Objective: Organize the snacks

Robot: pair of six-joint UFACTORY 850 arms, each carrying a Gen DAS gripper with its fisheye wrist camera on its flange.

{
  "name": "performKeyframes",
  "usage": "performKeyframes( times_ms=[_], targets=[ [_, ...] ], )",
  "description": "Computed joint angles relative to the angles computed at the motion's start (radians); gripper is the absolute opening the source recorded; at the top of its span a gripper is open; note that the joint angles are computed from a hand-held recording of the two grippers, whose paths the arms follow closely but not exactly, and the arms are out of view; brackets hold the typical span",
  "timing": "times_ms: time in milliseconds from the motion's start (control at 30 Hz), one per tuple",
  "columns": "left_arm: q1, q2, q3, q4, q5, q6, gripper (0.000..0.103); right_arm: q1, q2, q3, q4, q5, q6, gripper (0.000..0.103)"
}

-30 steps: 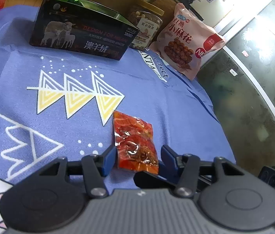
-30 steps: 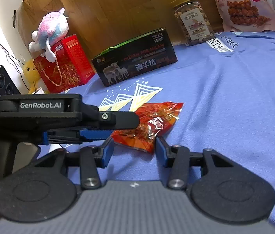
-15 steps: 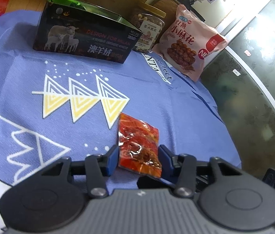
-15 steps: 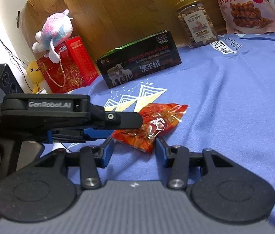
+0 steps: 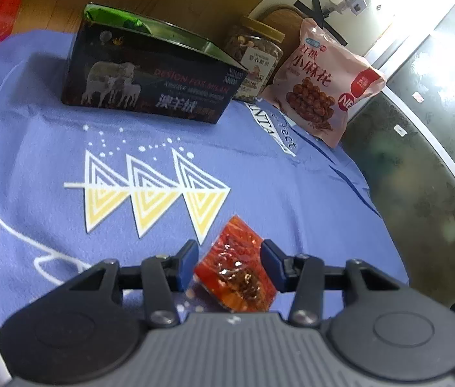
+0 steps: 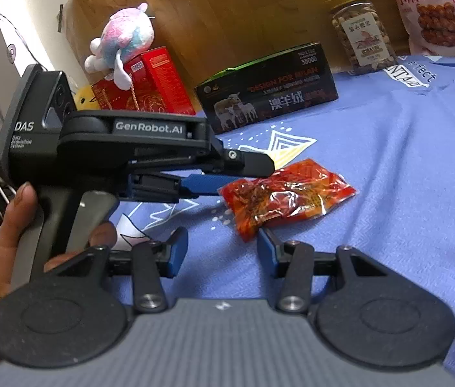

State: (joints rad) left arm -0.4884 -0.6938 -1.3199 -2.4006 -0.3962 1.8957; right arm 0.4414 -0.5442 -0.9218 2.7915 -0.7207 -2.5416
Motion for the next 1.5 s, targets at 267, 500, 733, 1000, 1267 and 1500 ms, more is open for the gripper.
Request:
performKeyframes(
  times_ms=[267, 500, 733, 1000, 1267, 1500],
  targets=[
    [0.034, 0.115, 0.142, -0.227, -0.017, 0.161, 0.043, -0.097, 0.043, 0.066, -0.007, -0.052, 0.021, 0.051],
    [0.037, 0.148, 0.233, -0.055, -0.112, -0.085, 0.046, -0.185, -0.013, -0.088, -0.284, 0.007, 0.256, 0.052],
    [0.018, 0.059, 0.139, 0.041, -0.139, -0.197, 0.047, -0.172, -0.061, -0.132, -0.428, 0.037, 0.378, 0.048],
    [0.032, 0.011, 0.093, 0.089, -0.183, -0.249, 0.004, -0.127, -0.025, -0.051, -0.292, 0.008, 0.318, 0.024],
    [0.034, 0.036, 0.056, 0.087, -0.171, -0.153, 0.003, -0.1, -0.026, -0.104, -0.228, 0.017, 0.239, 0.014],
    [0.069, 0.045, 0.087, -0.002, -0.168, -0.123, 0.063, -0.195, -0.111, -0.18, -0.418, -0.127, 0.716, 0.013]
  ],
)
